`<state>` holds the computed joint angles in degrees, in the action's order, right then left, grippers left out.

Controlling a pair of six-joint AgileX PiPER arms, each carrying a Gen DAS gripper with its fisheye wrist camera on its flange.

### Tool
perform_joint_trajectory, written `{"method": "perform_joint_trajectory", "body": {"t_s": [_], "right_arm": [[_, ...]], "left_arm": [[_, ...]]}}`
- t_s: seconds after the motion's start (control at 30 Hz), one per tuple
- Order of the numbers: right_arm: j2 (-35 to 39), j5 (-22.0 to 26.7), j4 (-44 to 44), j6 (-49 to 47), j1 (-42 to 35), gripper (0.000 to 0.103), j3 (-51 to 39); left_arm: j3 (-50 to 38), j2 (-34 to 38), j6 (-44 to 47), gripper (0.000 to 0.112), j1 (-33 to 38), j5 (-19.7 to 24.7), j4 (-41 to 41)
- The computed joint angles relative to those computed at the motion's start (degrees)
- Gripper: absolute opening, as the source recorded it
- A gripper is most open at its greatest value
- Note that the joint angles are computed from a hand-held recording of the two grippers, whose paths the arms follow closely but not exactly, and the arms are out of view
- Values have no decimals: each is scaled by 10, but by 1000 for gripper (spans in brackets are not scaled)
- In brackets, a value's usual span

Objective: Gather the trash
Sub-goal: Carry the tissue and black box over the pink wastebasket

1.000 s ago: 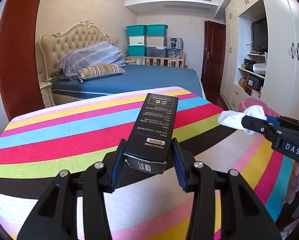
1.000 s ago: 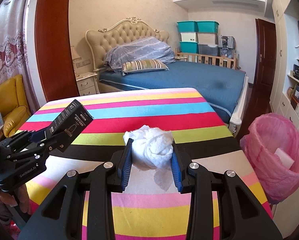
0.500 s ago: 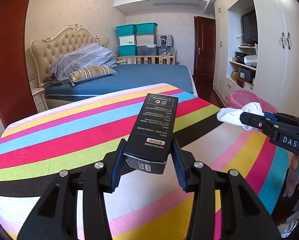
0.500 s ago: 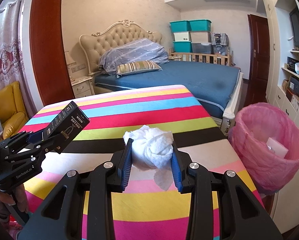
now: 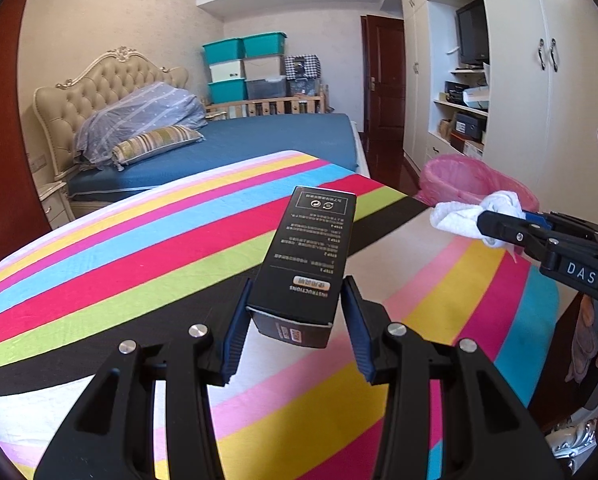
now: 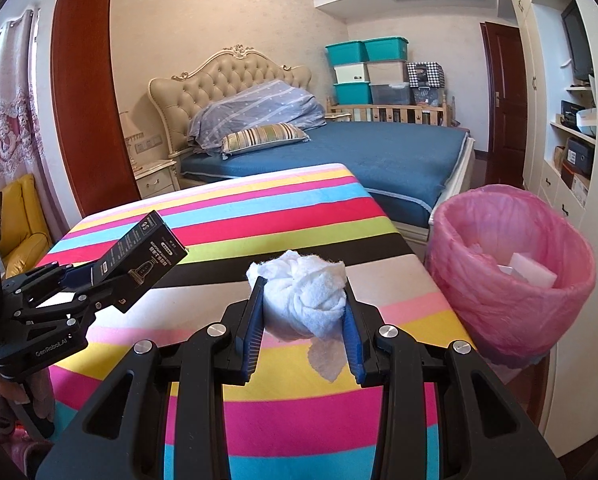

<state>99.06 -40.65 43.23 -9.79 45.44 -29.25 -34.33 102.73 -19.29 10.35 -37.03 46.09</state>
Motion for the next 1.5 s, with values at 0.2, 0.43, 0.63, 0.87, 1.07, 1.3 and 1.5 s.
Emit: {"method": "perform_joint_trajectory", "body": {"t_s": [0.2,0.43,0.63,0.87,1.07,1.3,1.5], "right_arm": [[-21,-28,8,-3,5,35,38],[-55,-70,-30,51,-29,35,106],[-84,-88,-47,76,-69,35,152],[-109,-95,-81,86,-124,35,178],[-148,-87,-99,63,-182,35,192],[-168,-66,-180,77,-300,35,191],[-159,-44,-269,106,-396,35,162]], "left_arm": [[0,-1,-41,44,-22,12,46],[2,-1,8,44,-82,37,-11],[-28,6,-5,44,-129,73,-14],[-76,11,-91,44,-190,119,31],[-129,14,-204,44,-237,150,112],[-226,30,-429,44,-291,166,298],[-343,80,-641,44,-334,178,476]]}}
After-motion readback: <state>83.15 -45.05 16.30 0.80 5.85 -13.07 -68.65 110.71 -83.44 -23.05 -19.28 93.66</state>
